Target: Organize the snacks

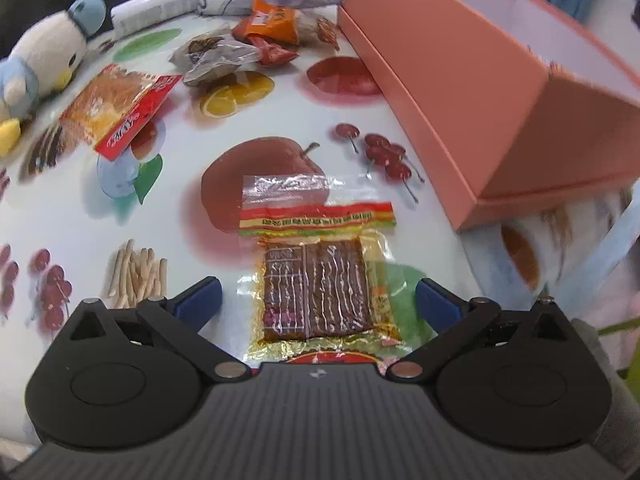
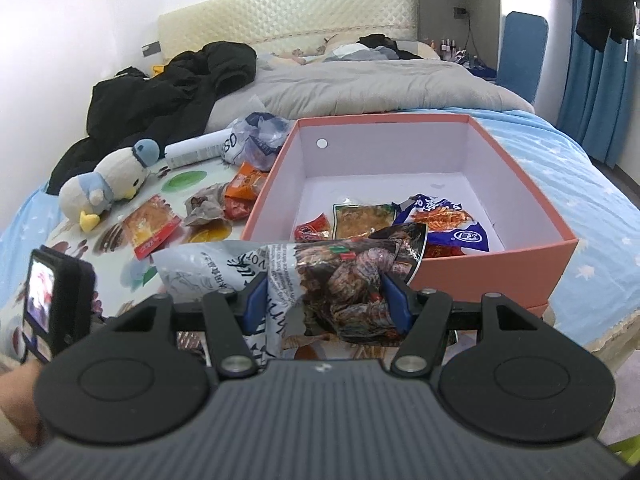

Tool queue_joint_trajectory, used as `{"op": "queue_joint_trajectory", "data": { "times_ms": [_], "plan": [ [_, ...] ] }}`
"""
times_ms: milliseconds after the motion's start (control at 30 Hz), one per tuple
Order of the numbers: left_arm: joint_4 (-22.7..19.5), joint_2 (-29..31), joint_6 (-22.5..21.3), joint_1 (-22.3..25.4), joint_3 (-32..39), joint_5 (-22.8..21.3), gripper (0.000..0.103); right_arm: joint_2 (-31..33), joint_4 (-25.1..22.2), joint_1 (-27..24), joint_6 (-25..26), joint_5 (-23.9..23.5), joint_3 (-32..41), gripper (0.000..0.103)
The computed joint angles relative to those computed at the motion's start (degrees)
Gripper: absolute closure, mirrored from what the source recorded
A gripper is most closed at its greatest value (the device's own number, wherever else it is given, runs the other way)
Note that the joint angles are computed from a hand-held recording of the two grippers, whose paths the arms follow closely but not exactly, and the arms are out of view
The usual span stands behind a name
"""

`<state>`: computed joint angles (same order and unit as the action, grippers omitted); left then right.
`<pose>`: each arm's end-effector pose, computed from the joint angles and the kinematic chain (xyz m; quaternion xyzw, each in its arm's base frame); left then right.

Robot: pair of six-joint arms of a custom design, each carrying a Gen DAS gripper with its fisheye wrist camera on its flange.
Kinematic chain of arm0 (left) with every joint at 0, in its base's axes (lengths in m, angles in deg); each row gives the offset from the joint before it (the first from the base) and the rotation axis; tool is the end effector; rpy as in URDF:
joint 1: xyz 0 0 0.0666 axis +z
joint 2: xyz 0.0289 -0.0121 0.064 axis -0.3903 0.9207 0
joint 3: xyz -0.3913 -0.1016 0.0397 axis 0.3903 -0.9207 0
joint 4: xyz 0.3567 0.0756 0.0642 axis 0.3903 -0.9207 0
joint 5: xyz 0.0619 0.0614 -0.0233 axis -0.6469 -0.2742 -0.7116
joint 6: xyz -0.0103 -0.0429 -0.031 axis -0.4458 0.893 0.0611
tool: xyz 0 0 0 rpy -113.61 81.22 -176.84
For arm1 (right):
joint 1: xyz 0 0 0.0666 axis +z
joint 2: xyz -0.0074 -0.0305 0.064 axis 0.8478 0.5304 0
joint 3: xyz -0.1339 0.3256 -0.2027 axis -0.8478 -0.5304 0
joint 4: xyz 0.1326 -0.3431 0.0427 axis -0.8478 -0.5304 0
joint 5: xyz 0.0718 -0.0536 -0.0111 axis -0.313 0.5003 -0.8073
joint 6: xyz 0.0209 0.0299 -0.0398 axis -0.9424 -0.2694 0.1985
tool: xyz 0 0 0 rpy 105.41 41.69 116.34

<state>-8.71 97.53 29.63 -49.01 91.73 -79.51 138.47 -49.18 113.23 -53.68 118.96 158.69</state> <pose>0.4765 -0.2371 0.4555 0.2848 0.9199 -0.0899 0.2543 0.3143 0.4056 0.5887 0.1746 0.8772 -0.0245 0.4466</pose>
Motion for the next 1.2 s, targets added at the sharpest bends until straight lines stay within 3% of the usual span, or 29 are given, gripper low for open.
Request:
{"op": "queue_joint_trajectory", "data": {
  "times_ms": [133,300,367,533,567,1200],
  "plan": [
    [0.6,-0.3,1.1,-0.3,-0.6,-1.1,0.008,0.3,0.8,0.0,1.5,-0.4,0.2,0.04],
    [0.1,-1.0,0.8,-1.3,-0.7,-1.8,0.031,0.3,2.8,-0.1,3.1,-0.4,0.0,0.04],
    [0.1,-1.4,0.4,-1.8,-1.1,-2.3,0.035,0.3,3.6,-0.2,3.5,-0.5,-0.3,0.04],
    [0.1,-1.8,0.2,-1.3,-1.0,-0.3,0.043,0.9,3.7,-0.3,3.6,0.5,0.7,0.04],
    [0.3,-2.1,0.1,-1.2,-1.1,0.1,0.05,1.1,3.4,-0.3,3.7,0.8,1.1,0.04],
    [-1.9,-5.6,10.6,4.7,3.2,6.1,0.053,1.4,3.1,-0.2,5.4,1.1,2.4,0.04]
  ]
}}
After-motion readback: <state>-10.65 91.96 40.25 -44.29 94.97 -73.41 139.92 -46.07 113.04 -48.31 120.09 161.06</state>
